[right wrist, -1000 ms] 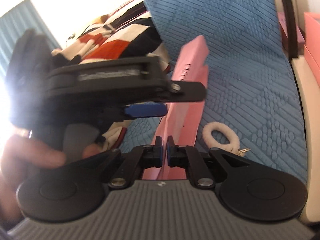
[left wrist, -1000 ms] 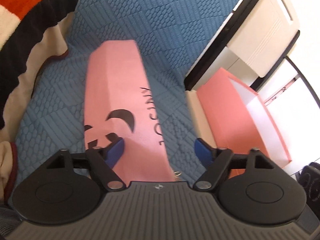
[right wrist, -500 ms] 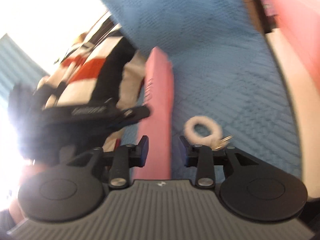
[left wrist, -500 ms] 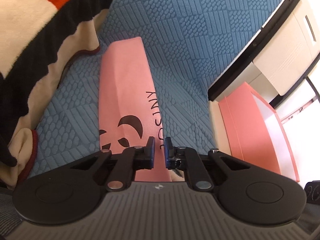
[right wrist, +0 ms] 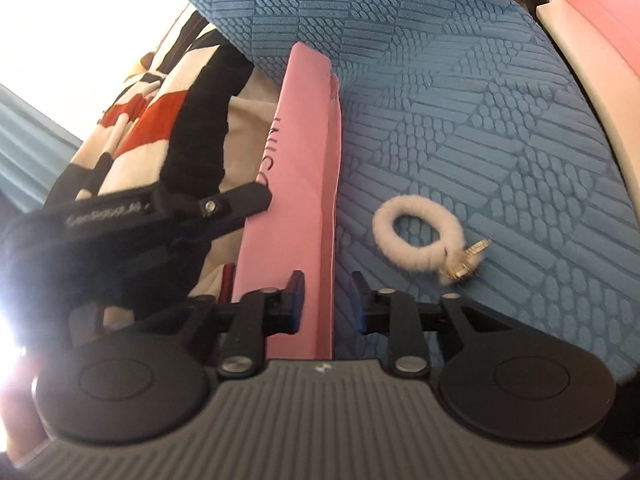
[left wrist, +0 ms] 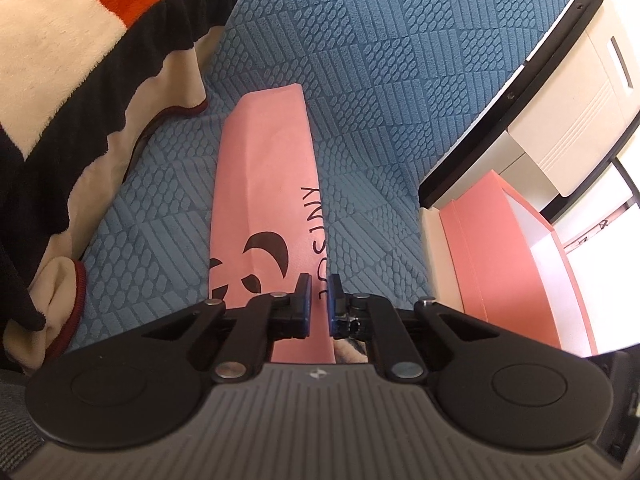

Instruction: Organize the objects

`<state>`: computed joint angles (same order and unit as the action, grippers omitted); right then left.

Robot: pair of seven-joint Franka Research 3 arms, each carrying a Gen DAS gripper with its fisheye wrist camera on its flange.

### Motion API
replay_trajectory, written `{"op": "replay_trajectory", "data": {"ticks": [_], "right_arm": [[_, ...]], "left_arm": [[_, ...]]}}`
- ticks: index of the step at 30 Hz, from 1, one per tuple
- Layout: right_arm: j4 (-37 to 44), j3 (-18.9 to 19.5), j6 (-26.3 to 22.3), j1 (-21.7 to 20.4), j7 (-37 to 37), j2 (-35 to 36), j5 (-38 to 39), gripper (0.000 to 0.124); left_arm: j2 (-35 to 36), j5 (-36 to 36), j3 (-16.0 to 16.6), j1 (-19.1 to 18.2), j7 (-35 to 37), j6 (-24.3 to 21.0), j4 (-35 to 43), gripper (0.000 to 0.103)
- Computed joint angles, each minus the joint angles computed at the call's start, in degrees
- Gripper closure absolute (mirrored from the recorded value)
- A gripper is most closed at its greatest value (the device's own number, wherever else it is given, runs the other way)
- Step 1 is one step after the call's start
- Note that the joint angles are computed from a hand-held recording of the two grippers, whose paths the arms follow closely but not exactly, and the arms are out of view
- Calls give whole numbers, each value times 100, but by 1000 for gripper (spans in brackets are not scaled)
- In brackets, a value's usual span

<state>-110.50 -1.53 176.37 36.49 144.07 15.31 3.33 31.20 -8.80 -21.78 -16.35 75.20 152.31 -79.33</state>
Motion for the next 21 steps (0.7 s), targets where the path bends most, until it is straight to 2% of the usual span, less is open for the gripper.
{"op": "replay_trajectory", "data": {"ticks": [4,7,9,12,16,19,21], "right_arm": [[304,-42,-368,17,28,186,-90,106],[434,254,-517,-225,-249,272,92,106],[544,317,-653,-267,-383,342,121,106],[608,514,-601,-425,-682,415,355,117],[670,114,-599,-97,-587,352,-83,120],[564,117,-383,-133,-632,182,-128,120],[476,-182,-231,80,-449,33,-498,121]], "left_arm": [[-2,48,38,-28,-77,-8,9,93],[-4,76,50,-37,-111,-10,11,93],[3,101,60,-44,-130,-33,28,93],[1,139,81,-56,-174,-34,37,93],[-40,61,1,33,-65,291,-99,94],[-87,-235,-346,302,361,793,-303,95],[-83,-484,-627,513,684,1126,-397,95]]}}
